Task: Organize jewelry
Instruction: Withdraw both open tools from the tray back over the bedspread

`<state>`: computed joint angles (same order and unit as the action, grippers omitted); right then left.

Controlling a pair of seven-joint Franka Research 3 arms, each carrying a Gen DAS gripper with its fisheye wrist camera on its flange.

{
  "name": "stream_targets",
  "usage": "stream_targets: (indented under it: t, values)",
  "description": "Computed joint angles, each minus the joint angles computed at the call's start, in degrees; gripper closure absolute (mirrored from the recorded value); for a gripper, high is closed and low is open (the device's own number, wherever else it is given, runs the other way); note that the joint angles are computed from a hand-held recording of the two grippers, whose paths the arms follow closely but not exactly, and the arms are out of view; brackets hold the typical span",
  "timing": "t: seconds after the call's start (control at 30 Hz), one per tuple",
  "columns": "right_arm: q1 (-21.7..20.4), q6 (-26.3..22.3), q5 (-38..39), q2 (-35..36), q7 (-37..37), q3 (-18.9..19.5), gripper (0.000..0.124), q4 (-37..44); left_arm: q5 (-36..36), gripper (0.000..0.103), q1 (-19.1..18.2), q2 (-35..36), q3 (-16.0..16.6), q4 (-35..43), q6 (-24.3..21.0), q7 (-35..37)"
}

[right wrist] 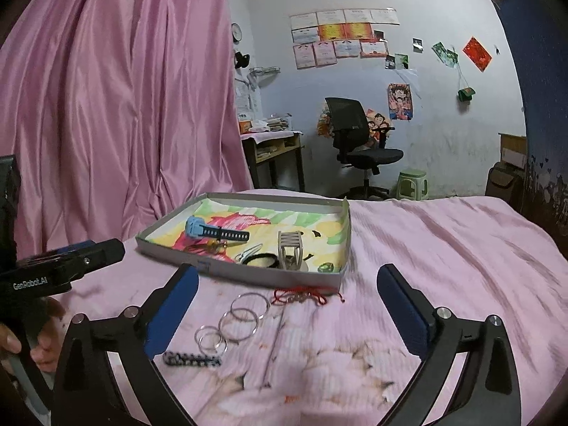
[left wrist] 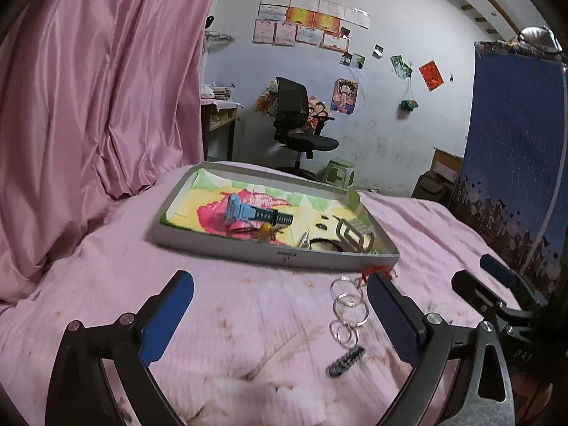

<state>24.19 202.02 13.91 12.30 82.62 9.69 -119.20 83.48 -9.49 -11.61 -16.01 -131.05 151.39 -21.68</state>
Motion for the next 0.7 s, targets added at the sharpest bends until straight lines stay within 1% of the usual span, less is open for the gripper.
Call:
stream_targets:
  t: [0.17, 0.27, 0.3, 0.4, 0.5, 0.6, 0.7]
  values:
    - [-0.1, -0.6, -0.6, -2.2, -1.0, -0.1, 0.025, -2.7, -2.0, 0.004, -0.4, -0.7, -0.3, -1.5, -0.3, 1.4]
    - [0.4, -1.9, -0.3, -3.4, -2.1, -0.5, 0.025, -3.9, -3.3, 0.004, -0.5, -0.5, -0.4, -1.7, -0.3, 2.9]
    - [-0.1, -2.2, -1.0, -3.7, -1.8, -0.2, 0.025, -4.1, -3.4, 0.004, -0.6, -0.5, -0.5, -1.6, -0.4, 3.1]
    - [-0.4, -3.4, -1.6, -3.7, -1.8, -0.1, 0.025, -3.9, -3.3, 0.004, -0.6, -0.5, -0.6, -1.7, -0.3, 3.3]
    - [-0.3, -4.9, -1.1, -4.0, -2.3, -0.3, 0.025, -3.8, -5.1, 0.004, -0.7, 0.0, -0.3, -1.6, 0.3, 4.9]
    - [-0.7, -6.9, -1.0, -4.1, -2.3, -0.4, 0.025, -3.6, -8.6, 0.004, -0.5, 0.7, 0.5, -1.7, 2.1, 7.6]
    - [1.0, -9.6, 0.9, -4.1, -3.8, -2.1, 0.025, -3.0, -12.5, 0.004, 0.0, 1.3, 1.3, -1.9, 4.8, 11.1]
